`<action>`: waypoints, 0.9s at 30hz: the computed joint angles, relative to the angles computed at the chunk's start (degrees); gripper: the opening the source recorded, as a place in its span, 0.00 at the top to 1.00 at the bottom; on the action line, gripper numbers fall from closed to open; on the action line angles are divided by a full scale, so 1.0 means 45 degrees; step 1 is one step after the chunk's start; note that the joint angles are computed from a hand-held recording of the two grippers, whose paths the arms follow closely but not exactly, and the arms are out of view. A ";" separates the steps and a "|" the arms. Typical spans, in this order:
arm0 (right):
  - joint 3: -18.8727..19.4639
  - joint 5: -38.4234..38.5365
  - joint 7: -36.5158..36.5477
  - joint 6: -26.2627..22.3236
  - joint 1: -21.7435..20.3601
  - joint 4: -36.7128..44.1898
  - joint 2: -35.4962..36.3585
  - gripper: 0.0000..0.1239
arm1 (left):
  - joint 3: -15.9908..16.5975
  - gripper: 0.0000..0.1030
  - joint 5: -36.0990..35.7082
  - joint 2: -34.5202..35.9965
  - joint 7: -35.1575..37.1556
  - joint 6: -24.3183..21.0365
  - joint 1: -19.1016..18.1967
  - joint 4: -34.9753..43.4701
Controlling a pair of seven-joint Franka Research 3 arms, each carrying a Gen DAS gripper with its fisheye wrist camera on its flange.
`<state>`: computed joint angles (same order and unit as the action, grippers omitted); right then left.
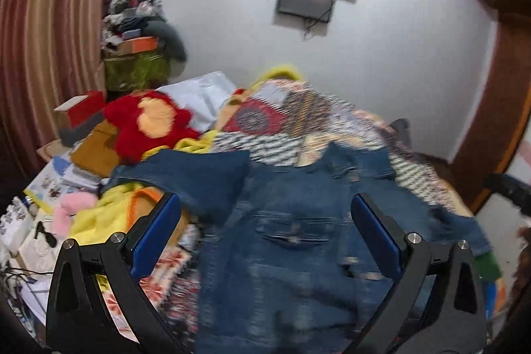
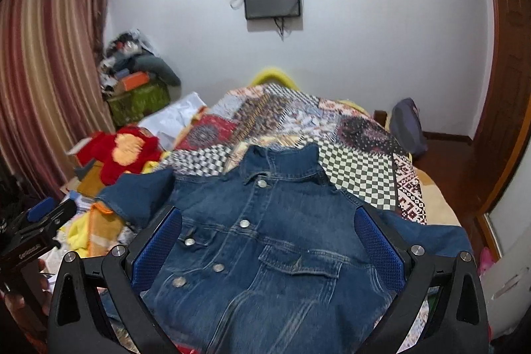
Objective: Fold large clothes
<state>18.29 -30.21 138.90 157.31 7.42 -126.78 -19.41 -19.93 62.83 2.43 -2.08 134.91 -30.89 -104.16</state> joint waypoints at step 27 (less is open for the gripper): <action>-0.2755 0.9848 -0.8769 -0.4549 0.2466 0.6276 0.7865 0.17 | 0.1222 0.27 -0.9818 0.2471 0.6439 0.6737 0.3223 -0.0904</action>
<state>5.89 14.11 99.44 136.84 18.51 -98.54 15.98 -14.43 18.65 13.55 26.89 165.23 -16.39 -108.23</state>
